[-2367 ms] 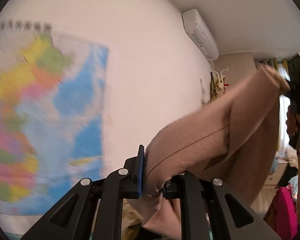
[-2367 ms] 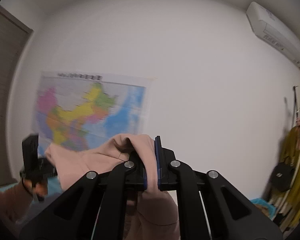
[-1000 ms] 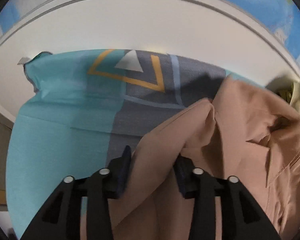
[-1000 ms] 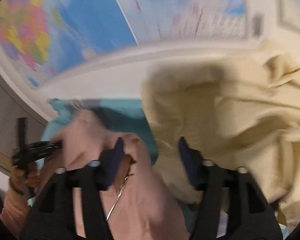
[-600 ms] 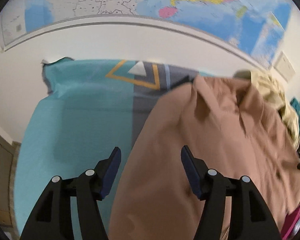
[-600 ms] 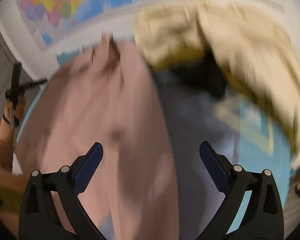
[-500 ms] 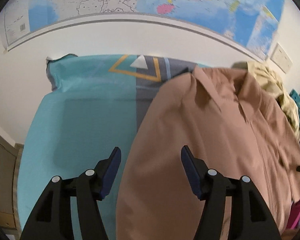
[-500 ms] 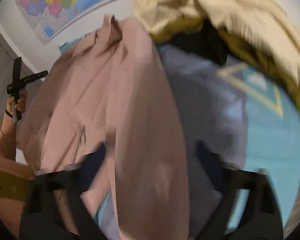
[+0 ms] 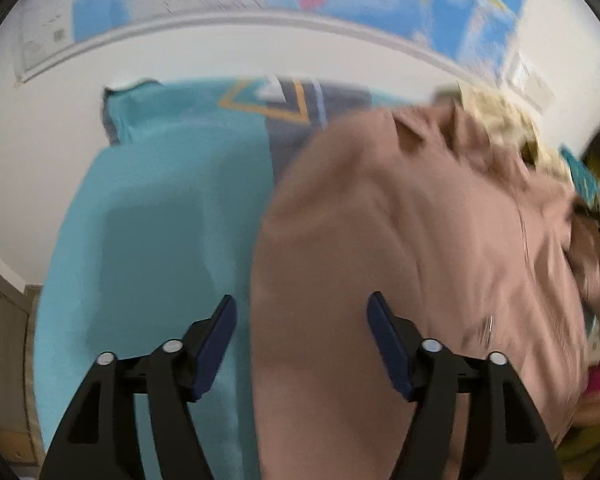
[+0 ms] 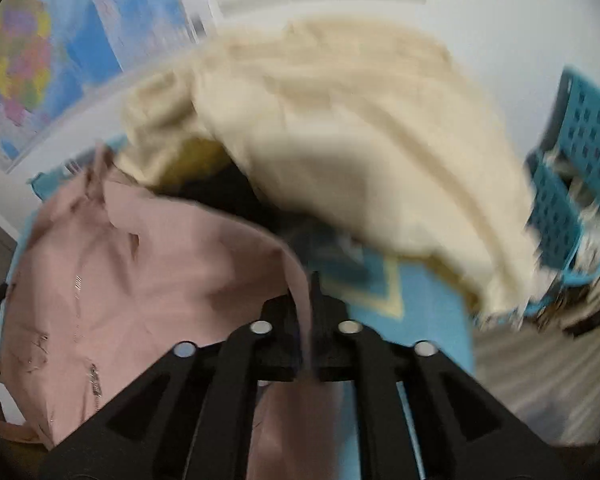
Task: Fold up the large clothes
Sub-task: 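Lay the pink jacket flat on the bed cover and open both tools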
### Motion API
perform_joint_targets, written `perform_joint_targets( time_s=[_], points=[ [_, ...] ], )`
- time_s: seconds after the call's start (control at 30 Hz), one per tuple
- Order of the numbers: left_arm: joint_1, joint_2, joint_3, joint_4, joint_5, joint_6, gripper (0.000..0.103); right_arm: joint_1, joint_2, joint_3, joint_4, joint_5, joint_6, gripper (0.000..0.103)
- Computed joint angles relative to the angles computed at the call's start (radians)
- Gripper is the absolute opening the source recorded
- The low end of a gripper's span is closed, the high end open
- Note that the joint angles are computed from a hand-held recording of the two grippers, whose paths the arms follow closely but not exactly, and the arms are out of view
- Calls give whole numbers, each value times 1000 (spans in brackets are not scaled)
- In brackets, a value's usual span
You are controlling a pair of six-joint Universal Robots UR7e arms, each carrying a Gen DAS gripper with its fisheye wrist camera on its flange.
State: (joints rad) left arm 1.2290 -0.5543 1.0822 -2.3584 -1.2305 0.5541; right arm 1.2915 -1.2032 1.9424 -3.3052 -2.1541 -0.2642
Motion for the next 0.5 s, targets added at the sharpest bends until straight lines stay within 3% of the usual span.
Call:
perform_joint_targets(
  time_s=[0.03,0.1,0.17,0.2,0.23,0.27,0.3,0.4,0.5],
  points=[
    [3,-9,21,15,8,18,71,-9,12,1,-2,2,12,21],
    [8,-21,53,20,32,42,71,-30,13,25,-18,55,41,42],
    [19,-25,53,64,29,32,70,-35,12,53,-66,74,54,53],
    [21,-31,66,42,25,43,67,-36,8,71,-95,89,56,54],
    [22,-36,76,28,21,53,46,-39,4,80,-109,106,54,54],
    [21,-40,84,17,25,59,10,-38,-1,98,-138,121,53,54],
    [18,-40,89,-5,43,54,1,-36,-4,108,-154,128,53,54],
    [-12,-42,116,-166,152,84,1,-14,-9,137,-224,140,34,54],
    [-42,-38,71,-282,220,86,1,3,-22,154,-287,165,8,55]
  ],
)
